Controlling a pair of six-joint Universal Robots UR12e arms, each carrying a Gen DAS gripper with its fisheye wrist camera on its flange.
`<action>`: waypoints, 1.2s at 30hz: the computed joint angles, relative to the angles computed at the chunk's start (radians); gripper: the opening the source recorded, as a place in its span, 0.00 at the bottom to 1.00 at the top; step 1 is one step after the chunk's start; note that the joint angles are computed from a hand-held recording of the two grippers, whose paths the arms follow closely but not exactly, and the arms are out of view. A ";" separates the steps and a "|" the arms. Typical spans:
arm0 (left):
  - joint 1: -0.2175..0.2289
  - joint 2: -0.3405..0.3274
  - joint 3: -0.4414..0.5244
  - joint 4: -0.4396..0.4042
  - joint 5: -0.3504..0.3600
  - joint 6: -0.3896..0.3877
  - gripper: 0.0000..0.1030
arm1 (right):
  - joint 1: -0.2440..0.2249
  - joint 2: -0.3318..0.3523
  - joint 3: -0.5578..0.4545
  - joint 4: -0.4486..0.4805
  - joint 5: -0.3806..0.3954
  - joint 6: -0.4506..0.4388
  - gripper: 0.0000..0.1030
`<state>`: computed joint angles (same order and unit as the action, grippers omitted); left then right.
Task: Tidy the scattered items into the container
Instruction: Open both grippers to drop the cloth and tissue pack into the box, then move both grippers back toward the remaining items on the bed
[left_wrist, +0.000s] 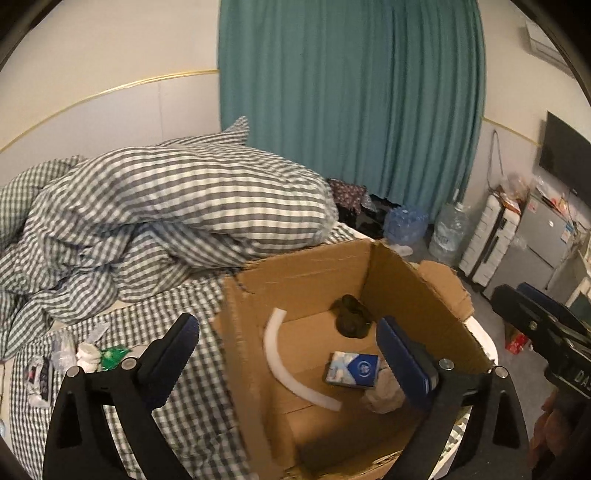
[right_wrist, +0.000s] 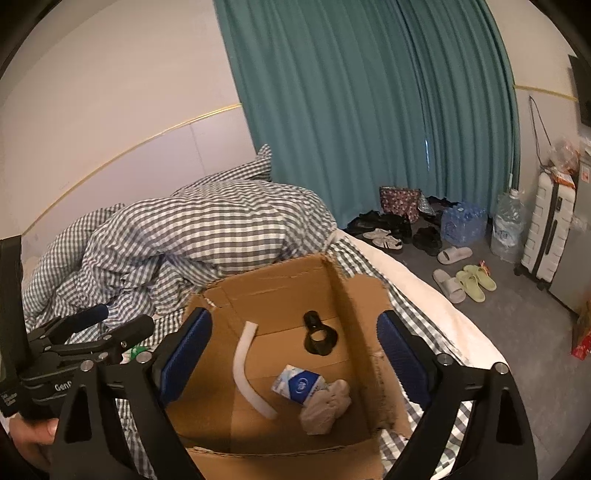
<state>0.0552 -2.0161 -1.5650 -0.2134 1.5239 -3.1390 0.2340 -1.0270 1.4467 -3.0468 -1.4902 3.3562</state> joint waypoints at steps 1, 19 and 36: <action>0.006 0.007 -0.007 0.004 0.002 -0.011 0.96 | 0.005 0.000 -0.003 -0.001 -0.001 -0.004 0.90; 0.134 0.126 -0.160 0.091 0.048 -0.096 0.98 | 0.104 0.037 -0.098 0.019 0.034 -0.055 1.00; 0.283 0.240 -0.308 0.163 0.085 -0.178 0.99 | 0.213 0.099 -0.209 0.056 0.093 -0.132 1.00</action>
